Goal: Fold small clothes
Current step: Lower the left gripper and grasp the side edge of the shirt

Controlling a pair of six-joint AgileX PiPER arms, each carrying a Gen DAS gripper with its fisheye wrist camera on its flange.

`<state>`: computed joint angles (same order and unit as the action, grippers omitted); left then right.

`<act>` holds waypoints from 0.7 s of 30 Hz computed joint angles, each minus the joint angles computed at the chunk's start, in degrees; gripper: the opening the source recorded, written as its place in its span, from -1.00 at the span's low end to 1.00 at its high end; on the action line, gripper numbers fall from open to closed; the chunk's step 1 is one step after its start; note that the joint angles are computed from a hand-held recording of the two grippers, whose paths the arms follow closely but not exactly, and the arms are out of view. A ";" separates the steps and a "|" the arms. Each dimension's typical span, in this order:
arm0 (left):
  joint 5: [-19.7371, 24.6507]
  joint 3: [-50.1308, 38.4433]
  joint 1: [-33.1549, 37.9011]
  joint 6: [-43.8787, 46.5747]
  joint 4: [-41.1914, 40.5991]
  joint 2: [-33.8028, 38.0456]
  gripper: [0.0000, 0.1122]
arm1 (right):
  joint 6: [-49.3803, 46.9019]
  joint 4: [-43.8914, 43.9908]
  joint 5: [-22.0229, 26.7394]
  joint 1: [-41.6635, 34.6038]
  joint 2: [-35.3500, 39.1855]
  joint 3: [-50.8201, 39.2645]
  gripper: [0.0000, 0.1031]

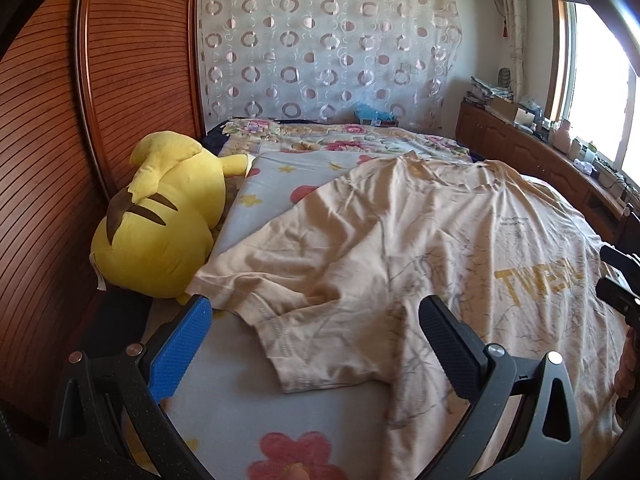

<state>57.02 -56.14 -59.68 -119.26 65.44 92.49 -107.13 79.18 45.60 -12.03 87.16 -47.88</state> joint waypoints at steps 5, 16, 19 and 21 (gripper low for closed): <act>-7.52 5.82 5.53 3.82 -1.07 -5.66 0.76 | 5.07 -7.90 3.25 -0.24 0.30 -4.06 1.00; -24.61 11.80 21.55 16.06 -8.40 -9.68 0.20 | 7.63 -17.00 7.77 -1.43 2.17 -9.85 1.00; -26.14 11.47 23.86 21.85 -12.89 -8.92 0.07 | 8.14 -18.55 8.52 -1.58 2.61 -11.16 1.00; -27.17 11.63 24.76 23.39 -14.17 -8.75 0.07 | 8.16 -19.22 8.95 -2.11 2.63 -11.63 1.00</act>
<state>29.85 -44.51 -34.92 -95.86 51.27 83.73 -98.97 59.95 54.54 -14.15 89.78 -59.51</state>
